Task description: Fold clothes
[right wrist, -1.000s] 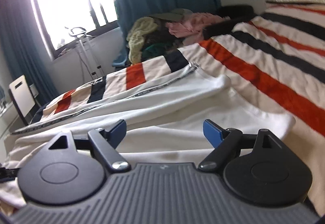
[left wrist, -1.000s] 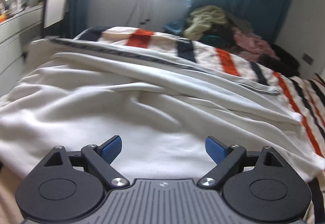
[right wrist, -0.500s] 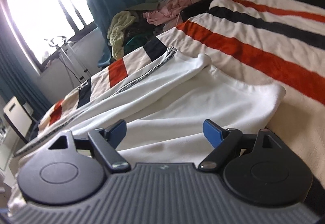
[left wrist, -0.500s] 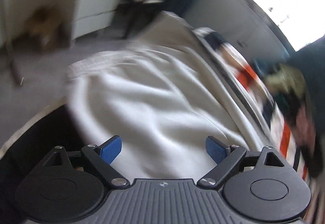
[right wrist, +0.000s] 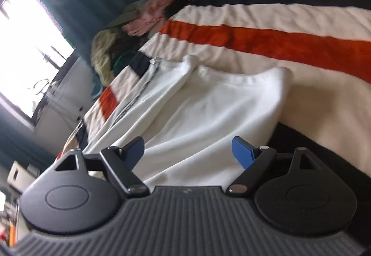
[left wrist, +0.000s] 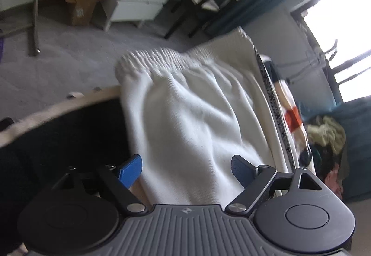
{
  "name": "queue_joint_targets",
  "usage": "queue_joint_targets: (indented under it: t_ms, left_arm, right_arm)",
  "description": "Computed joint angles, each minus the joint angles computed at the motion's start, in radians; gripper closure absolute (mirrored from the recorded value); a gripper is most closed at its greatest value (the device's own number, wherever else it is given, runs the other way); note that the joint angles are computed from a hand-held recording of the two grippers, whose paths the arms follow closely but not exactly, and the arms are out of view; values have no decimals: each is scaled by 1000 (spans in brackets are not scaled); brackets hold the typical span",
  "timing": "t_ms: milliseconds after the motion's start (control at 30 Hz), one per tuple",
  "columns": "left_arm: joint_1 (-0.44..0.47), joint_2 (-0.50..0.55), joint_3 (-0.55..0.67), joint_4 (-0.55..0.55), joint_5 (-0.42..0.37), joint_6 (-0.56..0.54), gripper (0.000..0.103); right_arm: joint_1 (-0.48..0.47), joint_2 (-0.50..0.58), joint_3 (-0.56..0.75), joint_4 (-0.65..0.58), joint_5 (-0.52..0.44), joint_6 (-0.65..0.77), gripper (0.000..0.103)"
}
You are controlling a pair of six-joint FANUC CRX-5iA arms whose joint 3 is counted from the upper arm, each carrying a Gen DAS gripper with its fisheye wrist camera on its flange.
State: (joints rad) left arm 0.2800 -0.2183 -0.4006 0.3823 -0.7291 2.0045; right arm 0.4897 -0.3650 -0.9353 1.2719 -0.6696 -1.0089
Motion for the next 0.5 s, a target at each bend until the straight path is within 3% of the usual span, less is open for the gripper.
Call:
queue_joint_targets:
  t_ms: [67, 167, 267, 400, 500]
  left_arm:
    - [1, -3, 3, -21, -3, 20, 16]
    - [22, 58, -19, 154, -54, -153, 16]
    - [38, 109, -33, 270, -102, -228, 17]
    - [39, 56, -138, 436, 21, -331, 18]
    - [-17, -5, -265, 717, 192, -551, 24]
  right_arm:
    - [1, 2, -1, -20, -10, -20, 19]
    - [3, 8, 2, -50, -23, -38, 19]
    - [-2, 9, 0, -68, -18, -59, 19]
    - [-8, 5, -8, -80, -19, -97, 19]
    - [-6, 2, -12, -95, -30, -123, 19]
